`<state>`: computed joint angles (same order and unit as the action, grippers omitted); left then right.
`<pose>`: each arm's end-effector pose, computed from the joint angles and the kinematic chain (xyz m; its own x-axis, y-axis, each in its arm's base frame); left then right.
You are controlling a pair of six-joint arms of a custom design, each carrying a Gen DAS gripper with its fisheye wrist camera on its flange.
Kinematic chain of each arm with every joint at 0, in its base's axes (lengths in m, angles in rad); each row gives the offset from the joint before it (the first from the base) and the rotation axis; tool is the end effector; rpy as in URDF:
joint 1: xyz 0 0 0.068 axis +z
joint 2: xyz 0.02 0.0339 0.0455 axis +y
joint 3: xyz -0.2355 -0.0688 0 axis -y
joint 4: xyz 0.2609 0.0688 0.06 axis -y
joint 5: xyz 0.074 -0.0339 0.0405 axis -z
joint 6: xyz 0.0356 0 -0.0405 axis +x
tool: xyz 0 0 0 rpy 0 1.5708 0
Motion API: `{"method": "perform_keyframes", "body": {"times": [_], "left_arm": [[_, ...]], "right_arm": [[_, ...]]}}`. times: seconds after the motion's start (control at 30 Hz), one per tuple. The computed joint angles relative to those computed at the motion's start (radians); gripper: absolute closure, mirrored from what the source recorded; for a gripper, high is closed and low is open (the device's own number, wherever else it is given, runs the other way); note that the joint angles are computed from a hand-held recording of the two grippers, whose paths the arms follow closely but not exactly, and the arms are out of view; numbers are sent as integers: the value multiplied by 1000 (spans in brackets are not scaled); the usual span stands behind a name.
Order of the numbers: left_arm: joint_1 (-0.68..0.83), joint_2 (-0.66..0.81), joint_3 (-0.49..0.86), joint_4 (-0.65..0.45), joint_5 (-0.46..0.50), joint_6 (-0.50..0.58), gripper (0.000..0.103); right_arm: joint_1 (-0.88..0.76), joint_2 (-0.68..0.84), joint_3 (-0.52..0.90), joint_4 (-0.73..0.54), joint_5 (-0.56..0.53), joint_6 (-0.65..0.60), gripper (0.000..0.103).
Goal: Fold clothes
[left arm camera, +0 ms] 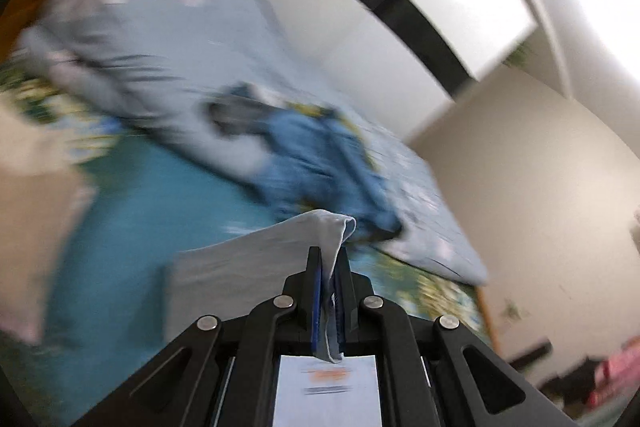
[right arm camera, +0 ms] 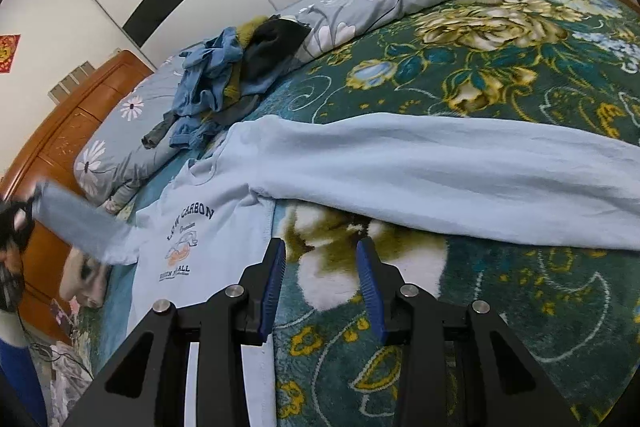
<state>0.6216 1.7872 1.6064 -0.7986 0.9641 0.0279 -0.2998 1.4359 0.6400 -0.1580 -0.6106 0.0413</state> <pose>0.3345 0.2037 0.2773 -0.6735 -0.4629 -0.5763 0.0591 0.7434 -0.6662 0.2672 -0.0612 0.1183 -0.7817 0.2770 -0.5587 -0.0427 0.8700 0.4912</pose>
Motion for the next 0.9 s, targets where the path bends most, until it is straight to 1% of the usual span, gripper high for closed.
{"method": "perform_keyframes", "body": {"times": [0.07, 0.1, 0.17, 0.27, 0.37, 0.43, 0.5, 0.57, 0.6, 0.63, 0.67, 0.7, 0.73, 0.8, 0.87, 0.9], "left_arm": [[-133, 1, -11, 77, -4, -81, 97], [-192, 3, -29, 121, -22, -108, 97], [-314, 28, -54, 203, -72, -143, 97], [-476, 116, -74, 293, -153, -188, 97], [-579, 249, -52, 352, -208, -253, 97], [-627, 333, -36, 386, -232, -295, 97], [-653, 398, -18, 408, -243, -314, 97], [-665, 429, -13, 415, -253, -314, 95], [-666, 432, -17, 413, -248, -310, 90], [-666, 434, -21, 411, -243, -307, 77], [-666, 437, -24, 409, -238, -303, 68], [-660, 424, -45, 417, -220, -294, 57], [-647, 393, -85, 436, -200, -277, 54], [-622, 314, -162, 461, -201, -227, 51], [-582, 188, -286, 506, -241, -165, 45], [-556, 113, -357, 529, -282, -129, 40]], "right_arm": [[-5, 32, 3, 24, -15, -1, 65], [-7, 49, 6, 33, -25, 2, 65], [-13, 88, 10, 52, -37, 5, 65], [-26, 141, 13, 86, -59, 12, 65], [-46, 156, -2, 123, -99, 31, 65], [-48, 153, -5, 124, -104, 35, 65], [-47, 149, -7, 124, -102, 35, 65], [-42, 145, -13, 130, -94, 30, 65], [-40, 142, -16, 135, -91, 31, 65], [-38, 139, -19, 138, -88, 34, 65], [-35, 135, -21, 139, -83, 38, 65], [-31, 129, -22, 137, -78, 41, 65], [-23, 120, -25, 141, -78, 45, 65], [3, 102, -27, 156, -80, 60, 65], [44, 99, -14, 178, -80, 82, 65], [68, 111, 6, 187, -76, 96, 65]]}}
